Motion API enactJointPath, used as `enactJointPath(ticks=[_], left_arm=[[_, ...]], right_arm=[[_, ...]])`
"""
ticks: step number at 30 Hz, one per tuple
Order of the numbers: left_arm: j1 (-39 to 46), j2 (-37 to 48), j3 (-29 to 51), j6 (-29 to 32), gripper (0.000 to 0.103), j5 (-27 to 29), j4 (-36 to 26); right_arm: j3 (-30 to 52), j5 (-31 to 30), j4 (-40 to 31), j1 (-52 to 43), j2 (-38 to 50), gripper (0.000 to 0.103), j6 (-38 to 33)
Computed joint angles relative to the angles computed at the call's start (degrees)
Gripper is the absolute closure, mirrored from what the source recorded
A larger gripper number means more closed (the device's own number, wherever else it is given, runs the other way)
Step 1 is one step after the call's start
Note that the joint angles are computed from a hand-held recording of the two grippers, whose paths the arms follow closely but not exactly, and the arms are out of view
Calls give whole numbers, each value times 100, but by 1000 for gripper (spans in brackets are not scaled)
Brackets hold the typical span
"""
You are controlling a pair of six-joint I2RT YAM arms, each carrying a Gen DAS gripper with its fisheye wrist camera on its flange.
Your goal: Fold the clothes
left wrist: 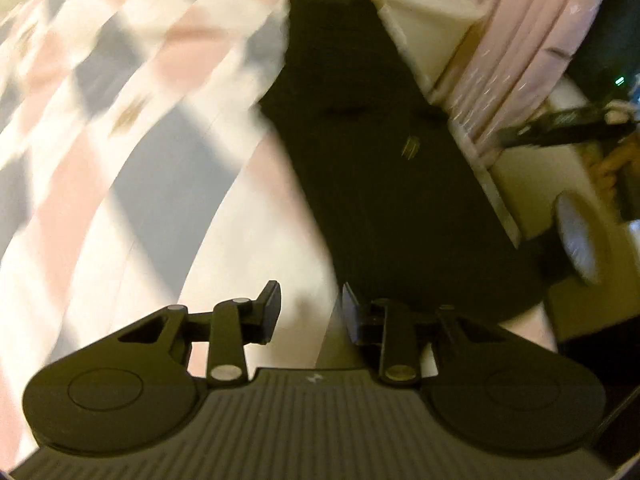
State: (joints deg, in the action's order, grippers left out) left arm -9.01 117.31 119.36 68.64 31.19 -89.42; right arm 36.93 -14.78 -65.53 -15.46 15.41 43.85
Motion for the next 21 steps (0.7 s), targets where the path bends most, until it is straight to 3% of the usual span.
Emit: enactJointPath(ticks=[4, 7, 9, 12, 16, 18, 21], left_arm=[[-970, 230, -357, -245, 78, 546, 776], [-1422, 611, -429, -958, 80, 622, 1616], [-1553, 1013, -147, -1617, 90, 625, 2002], [-1594, 1740, 782, -2242, 99, 616, 1753], [-1413, 1715, 1031, -2134, 97, 902, 1391], [-1344, 1714, 1058, -2226, 89, 987, 1387], [-1403, 1683, 752, -2385, 95, 680, 1702]], right_arm=[[-495, -78, 1855, 429, 670, 90, -208], [-708, -194, 2424, 167, 1221, 91, -564], [-819, -221, 2828, 50, 1633, 103, -767], [-1017, -697, 3469, -553, 2327, 103, -882], [-893, -987, 3426, -857, 2304, 103, -809], [-818, -861, 3375, -817, 2227, 99, -760], [-670, -493, 3365, -519, 2796, 103, -1034]])
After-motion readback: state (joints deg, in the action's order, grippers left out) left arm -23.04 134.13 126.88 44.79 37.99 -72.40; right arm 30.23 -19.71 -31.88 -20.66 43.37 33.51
